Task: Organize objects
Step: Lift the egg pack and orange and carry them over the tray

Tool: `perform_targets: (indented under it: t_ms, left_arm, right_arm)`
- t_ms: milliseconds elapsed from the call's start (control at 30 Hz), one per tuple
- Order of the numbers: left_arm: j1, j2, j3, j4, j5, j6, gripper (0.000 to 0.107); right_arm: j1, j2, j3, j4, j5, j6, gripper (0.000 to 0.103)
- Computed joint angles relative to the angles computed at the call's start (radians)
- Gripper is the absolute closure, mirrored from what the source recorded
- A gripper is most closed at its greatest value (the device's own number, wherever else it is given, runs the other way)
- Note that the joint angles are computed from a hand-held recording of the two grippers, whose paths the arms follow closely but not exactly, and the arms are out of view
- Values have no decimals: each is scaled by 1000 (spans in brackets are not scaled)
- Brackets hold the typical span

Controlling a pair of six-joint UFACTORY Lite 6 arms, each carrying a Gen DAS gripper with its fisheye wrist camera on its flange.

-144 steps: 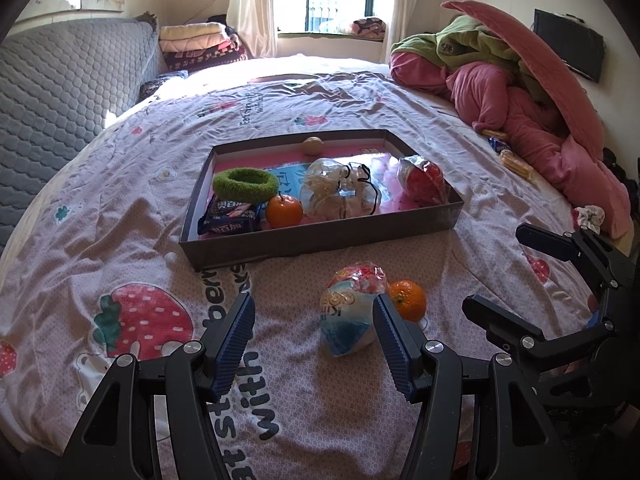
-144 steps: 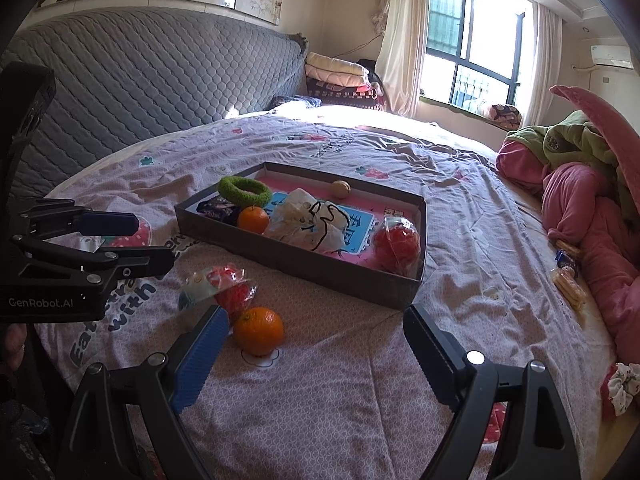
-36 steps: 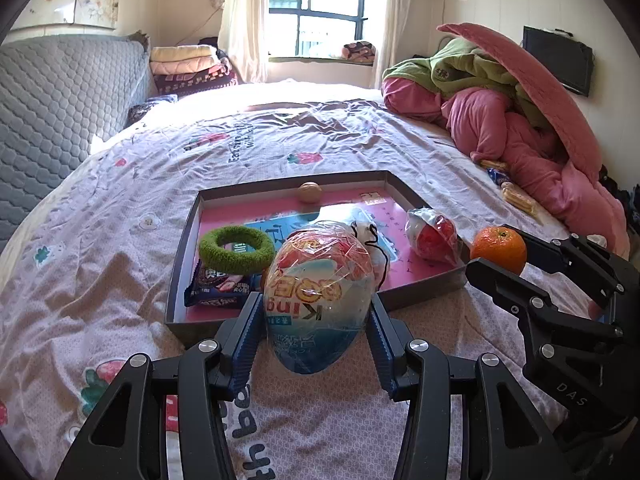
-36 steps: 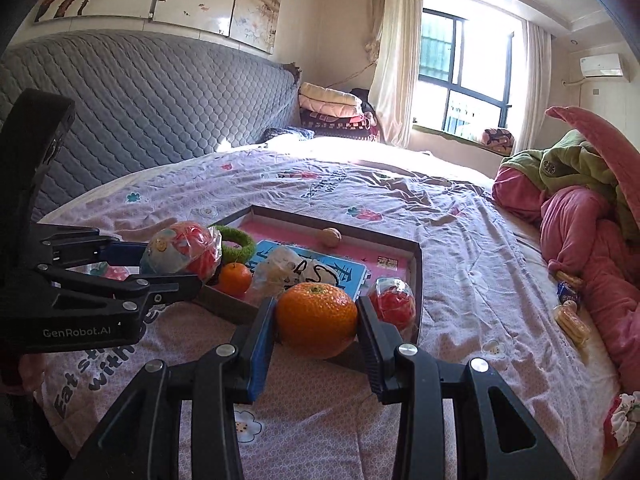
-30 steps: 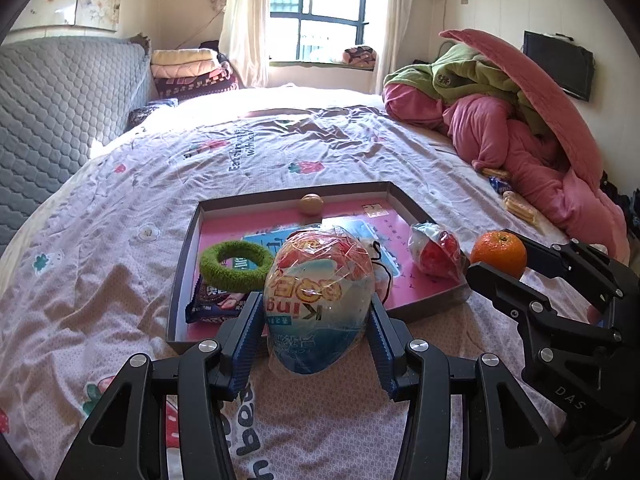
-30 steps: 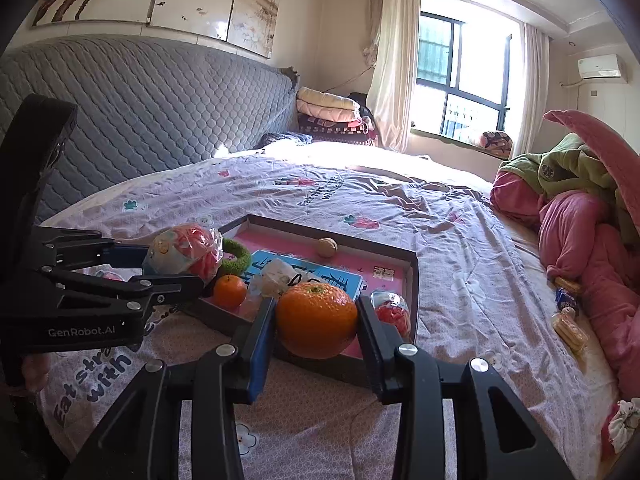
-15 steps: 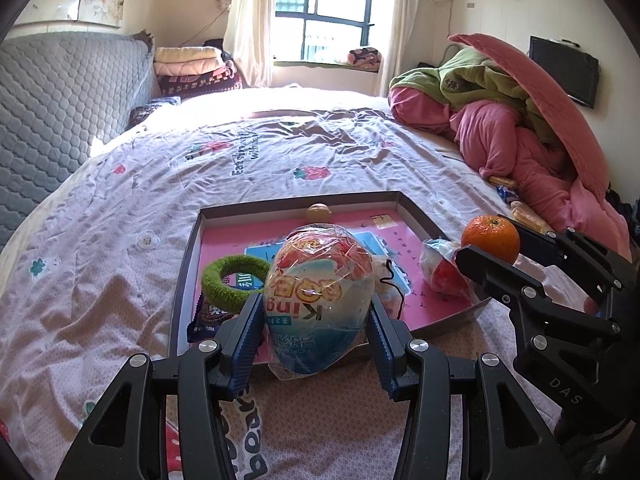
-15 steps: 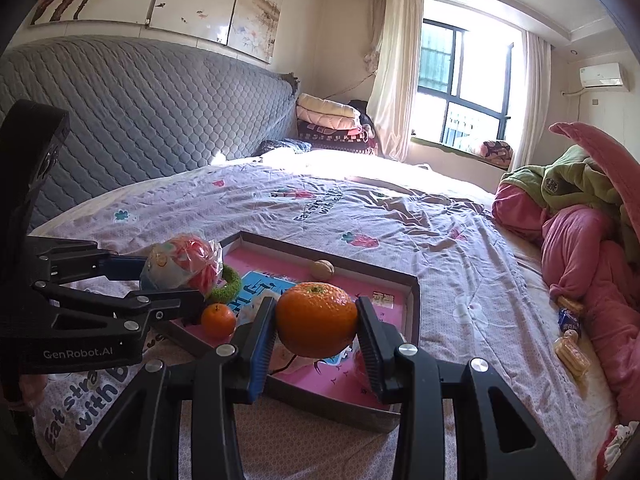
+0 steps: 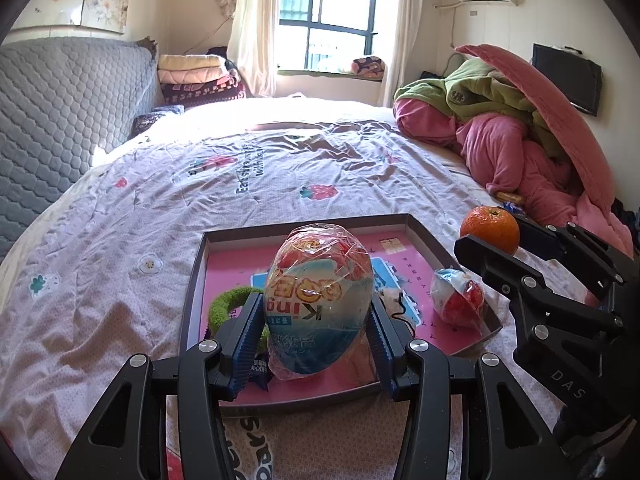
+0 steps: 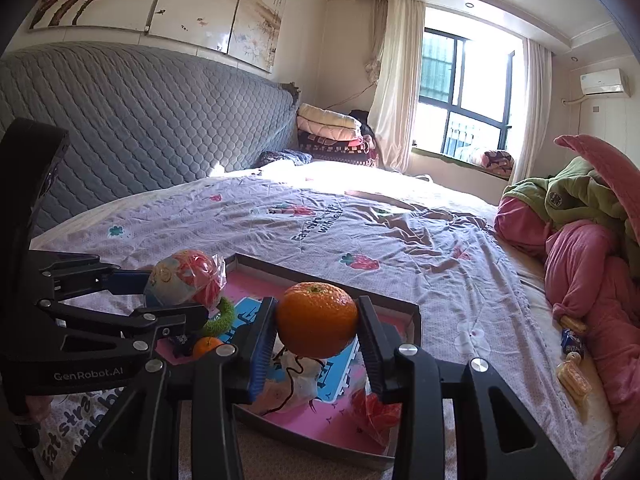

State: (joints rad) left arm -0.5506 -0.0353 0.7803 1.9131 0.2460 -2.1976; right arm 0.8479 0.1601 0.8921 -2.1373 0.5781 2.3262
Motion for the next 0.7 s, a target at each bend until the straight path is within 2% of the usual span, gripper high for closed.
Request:
perform_targets:
  t_ms: [700]
  left_arm:
    - [66, 158, 160, -13, -15, 38, 56]
  right_arm:
    - [-74, 83, 107, -27, -42, -1, 63]
